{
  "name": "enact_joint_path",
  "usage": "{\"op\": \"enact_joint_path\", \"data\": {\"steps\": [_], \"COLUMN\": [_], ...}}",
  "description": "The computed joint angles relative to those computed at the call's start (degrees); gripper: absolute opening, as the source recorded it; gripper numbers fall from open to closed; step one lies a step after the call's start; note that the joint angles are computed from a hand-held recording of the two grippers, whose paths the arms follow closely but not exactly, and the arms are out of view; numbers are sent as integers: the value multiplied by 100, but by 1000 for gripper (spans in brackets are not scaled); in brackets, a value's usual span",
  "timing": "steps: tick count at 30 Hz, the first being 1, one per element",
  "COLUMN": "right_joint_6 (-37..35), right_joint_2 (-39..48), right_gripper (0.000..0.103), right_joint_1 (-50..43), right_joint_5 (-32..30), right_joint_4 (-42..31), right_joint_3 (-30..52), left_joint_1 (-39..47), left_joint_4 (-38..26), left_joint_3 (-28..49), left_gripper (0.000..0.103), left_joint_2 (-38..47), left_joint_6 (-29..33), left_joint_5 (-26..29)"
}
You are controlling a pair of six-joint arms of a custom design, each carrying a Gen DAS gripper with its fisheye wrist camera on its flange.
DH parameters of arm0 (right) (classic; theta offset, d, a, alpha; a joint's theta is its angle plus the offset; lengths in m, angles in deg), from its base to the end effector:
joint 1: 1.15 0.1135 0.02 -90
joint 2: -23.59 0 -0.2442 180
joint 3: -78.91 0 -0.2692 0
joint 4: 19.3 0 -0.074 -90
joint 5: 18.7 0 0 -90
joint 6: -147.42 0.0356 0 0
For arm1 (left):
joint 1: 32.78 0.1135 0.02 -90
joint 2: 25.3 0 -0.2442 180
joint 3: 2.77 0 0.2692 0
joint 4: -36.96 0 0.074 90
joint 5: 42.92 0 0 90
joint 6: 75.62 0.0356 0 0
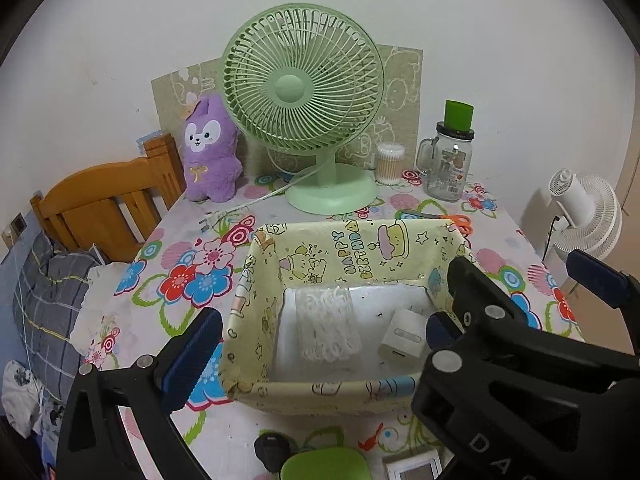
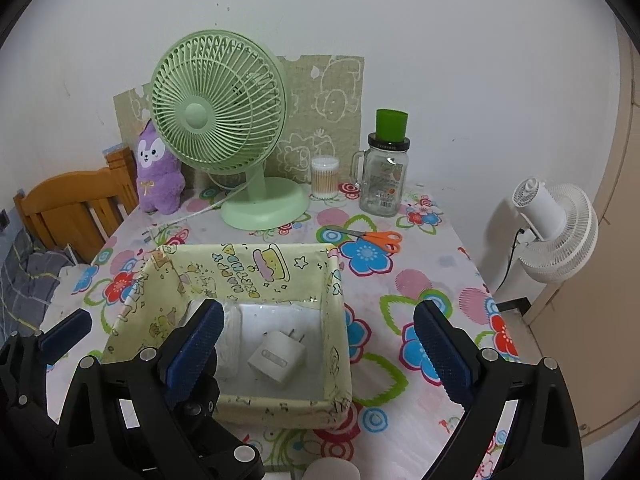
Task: Organize rigid objects
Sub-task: 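Open the left gripper to drop the floss box in the basket while the right releases the charger, then withdraw both grippers from the basket toward the remaining items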
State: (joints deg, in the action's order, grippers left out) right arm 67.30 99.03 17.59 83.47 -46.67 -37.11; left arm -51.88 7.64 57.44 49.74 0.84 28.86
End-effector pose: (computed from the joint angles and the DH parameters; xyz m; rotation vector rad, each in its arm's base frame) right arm 0.2933 0.0916 0.2282 -0.0587 2.2300 0.0335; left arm 0.2820 -0.0859 0.2054 -0.0440 2.2947 0.0803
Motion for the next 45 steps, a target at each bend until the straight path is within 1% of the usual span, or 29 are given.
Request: {"op": "enact_joint_path", "data": {"steps": [18, 21, 23, 31, 45], "right_joint_6": [51, 85, 86, 149, 397], "right_joint_2": [-1208, -1368, -1501, -2028, -2940], "right_gripper": [98, 98, 98, 98, 98], "right_joint_1": [122, 131, 193, 317, 563], "right_joint_5": [55, -18, 80, 163, 250], "right_joint_4": [-431, -505, -557, -755, -1101], "right_joint_3": [-613, -691, -759, -1076, -1739], "left_joint_1": [-465, -495, -525, -918, -1366], "left_joint_4": [-377, -463, -532, -750, -1086], "left_joint_3": [-564, -645, -682, -978, -1538], "left_gripper": [103, 103, 103, 103, 103], "left_joint_2": [-1111, -1279, -1352, -1865, -2598], "left_joint_6": [-222, -360, -402, -458, -718], "left_joint_5": [-402, -382, -368, -793, -1019]}}
